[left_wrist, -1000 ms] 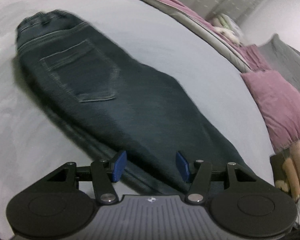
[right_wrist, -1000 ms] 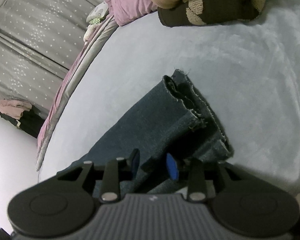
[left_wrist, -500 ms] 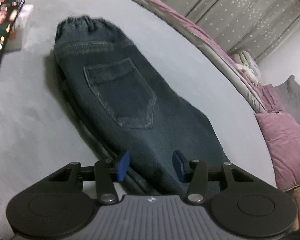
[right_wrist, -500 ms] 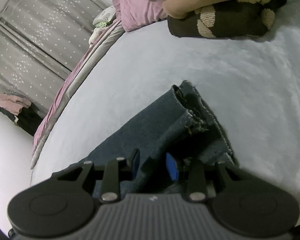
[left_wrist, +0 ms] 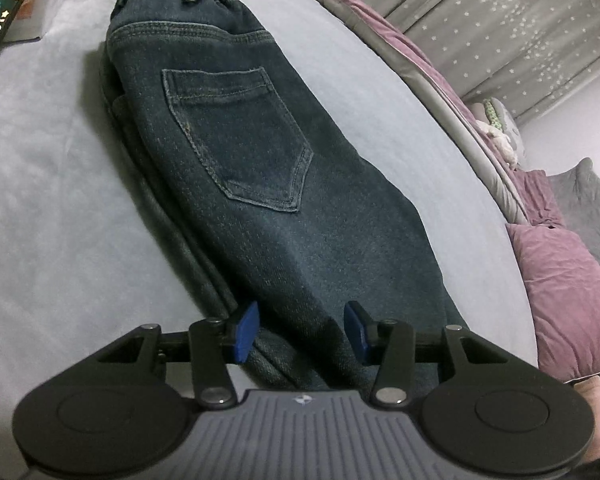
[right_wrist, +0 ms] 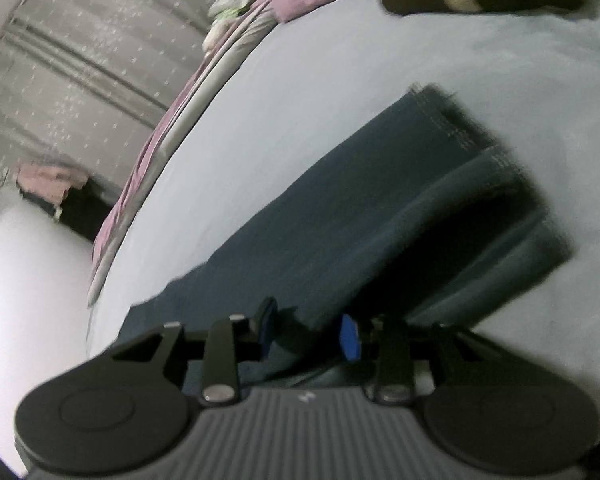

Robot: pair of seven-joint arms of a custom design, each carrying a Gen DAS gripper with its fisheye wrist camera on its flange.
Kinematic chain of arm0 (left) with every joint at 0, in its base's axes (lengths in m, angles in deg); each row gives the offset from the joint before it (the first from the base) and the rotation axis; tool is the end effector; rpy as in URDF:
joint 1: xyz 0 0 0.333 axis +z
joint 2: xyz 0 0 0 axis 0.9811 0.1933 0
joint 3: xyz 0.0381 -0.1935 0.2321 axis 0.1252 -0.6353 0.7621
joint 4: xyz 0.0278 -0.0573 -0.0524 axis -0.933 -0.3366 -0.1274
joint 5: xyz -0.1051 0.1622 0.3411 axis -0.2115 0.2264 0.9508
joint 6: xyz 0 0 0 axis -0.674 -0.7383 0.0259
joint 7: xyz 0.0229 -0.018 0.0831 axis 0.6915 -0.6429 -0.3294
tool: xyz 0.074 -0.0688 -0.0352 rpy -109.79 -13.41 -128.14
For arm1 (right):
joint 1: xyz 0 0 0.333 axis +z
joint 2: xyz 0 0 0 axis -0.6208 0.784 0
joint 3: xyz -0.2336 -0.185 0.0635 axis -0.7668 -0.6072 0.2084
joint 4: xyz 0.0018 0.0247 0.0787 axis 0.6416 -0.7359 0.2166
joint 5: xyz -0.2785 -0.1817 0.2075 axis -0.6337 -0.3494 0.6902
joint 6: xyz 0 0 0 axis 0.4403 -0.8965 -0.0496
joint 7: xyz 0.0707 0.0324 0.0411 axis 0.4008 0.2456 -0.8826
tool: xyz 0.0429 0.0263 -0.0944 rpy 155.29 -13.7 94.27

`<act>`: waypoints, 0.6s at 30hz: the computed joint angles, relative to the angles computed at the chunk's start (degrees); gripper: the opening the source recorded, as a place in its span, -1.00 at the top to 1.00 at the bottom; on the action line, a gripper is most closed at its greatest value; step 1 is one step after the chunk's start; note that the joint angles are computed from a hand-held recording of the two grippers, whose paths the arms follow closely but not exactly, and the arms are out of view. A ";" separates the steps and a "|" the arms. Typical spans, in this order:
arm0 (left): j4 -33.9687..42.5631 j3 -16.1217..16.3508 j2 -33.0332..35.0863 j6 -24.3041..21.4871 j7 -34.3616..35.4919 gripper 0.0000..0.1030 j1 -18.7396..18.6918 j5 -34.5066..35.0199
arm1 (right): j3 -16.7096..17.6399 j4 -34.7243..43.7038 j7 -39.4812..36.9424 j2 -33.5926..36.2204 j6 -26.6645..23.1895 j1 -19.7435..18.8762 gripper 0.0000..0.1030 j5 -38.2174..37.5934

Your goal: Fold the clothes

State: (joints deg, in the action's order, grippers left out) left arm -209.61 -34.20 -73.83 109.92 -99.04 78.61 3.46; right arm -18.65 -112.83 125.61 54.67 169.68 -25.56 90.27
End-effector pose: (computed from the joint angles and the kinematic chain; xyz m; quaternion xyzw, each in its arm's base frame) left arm 0.3700 -0.1928 0.4637 -0.8806 0.2404 -0.3830 0.1413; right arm 0.4437 0.0290 0.4445 -0.5253 0.7226 0.0584 0.4455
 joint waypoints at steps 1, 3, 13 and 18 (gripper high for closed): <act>-0.14 -0.01 -0.11 0.25 -0.28 0.13 0.12 0.02 | 0.04 0.16 -0.90 0.23 -0.30 0.67 0.35 0.86; -0.47 -0.10 -0.32 0.86 -0.90 0.13 0.47 0.08 | 0.57 0.58 -2.36 0.79 -0.39 1.71 0.32 2.30; -2.43 -0.82 -2.38 3.03 -2.84 0.13 1.49 -0.91 | 3.80 2.75 -13.08 2.90 -0.99 6.10 0.24 11.60; -2.91 -1.25 -3.37 2.50 -2.91 0.13 1.70 -1.36 | 5.34 3.71 -17.72 3.68 -0.75 7.73 0.20 17.60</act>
